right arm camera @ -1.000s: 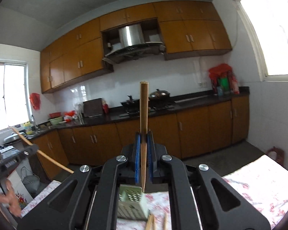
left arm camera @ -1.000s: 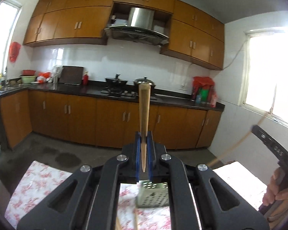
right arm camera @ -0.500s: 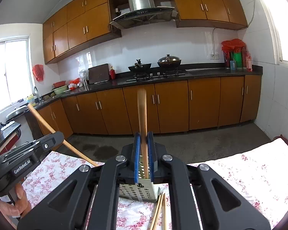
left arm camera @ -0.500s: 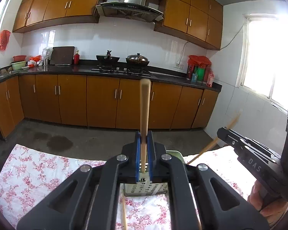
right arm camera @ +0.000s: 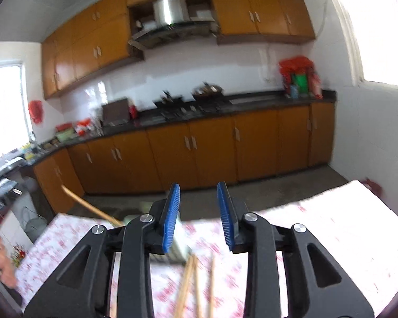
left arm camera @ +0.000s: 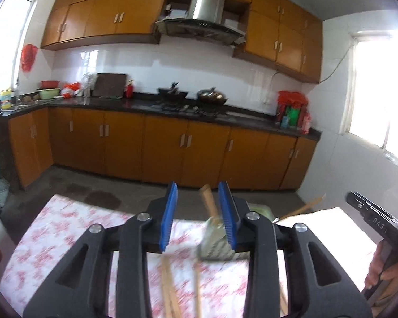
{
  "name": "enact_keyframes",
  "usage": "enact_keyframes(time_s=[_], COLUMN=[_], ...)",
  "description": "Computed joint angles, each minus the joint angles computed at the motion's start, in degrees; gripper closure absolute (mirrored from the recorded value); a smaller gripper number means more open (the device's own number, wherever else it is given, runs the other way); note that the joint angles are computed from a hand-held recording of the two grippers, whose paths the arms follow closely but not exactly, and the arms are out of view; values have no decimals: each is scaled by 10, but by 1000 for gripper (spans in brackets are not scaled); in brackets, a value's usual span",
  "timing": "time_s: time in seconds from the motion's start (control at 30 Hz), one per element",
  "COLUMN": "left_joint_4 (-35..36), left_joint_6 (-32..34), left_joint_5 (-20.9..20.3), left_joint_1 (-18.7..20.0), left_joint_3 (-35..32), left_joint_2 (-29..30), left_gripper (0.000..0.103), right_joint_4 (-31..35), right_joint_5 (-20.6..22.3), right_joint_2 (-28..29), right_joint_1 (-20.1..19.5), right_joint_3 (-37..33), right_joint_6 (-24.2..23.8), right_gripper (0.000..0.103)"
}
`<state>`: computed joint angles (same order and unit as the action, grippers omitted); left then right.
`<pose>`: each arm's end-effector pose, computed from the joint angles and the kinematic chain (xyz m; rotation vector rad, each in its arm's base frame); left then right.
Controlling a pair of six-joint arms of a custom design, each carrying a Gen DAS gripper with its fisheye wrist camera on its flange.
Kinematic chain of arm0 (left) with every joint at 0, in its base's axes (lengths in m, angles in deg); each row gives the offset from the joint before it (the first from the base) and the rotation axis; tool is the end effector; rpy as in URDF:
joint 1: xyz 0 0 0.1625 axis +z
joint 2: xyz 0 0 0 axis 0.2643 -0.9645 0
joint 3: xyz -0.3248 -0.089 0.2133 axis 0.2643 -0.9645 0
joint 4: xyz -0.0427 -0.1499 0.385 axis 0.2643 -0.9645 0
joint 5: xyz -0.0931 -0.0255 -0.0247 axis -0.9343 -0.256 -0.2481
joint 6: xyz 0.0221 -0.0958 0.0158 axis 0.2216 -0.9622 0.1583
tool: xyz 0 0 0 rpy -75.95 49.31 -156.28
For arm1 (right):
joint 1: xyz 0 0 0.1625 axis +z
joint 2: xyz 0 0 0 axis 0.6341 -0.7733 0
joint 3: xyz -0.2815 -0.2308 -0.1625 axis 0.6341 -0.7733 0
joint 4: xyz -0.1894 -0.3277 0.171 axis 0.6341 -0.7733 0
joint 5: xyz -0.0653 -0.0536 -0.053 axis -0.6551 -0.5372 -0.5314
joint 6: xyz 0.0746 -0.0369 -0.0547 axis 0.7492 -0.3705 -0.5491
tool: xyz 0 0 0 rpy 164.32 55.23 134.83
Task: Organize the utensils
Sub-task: 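Lower the left tool's chopstick into the holder and open while the right tool releases its own, then move the left tool back and grasp a chopstick while the right tool grasps another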
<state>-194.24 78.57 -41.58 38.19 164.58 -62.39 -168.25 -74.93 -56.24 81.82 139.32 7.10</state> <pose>-0.0625 -0.4504 0.4855 0.2176 1.9534 -1.5440 0.4305 -0.5363 0.0694 0.8609 -2.3576 1.2872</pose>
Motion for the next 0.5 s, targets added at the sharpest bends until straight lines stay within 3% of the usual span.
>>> enact_keyframes(time_s=[0.13,0.2,0.37,0.5], left_joint_4=[44,98,222,249], left_joint_6=[-46,-96,-209,-246], left_joint_5=[38,36,1,-42], left_joint_1=[19,44,108,142], left_joint_3=[50,69,104,116], left_joint_2=[-32,-46,-66,-67], left_gripper=[68,68,68,68], right_joint_4=[93,147,197,199], right_joint_5=[-23,-22,-4,-38], right_joint_2=[-2,6,34,61], right_joint_1=[-35,-53,-69,-64], right_joint_3=[33,44,48,33], right_joint_6=[40,59,67,51], right_gripper=[73,81,86,86])
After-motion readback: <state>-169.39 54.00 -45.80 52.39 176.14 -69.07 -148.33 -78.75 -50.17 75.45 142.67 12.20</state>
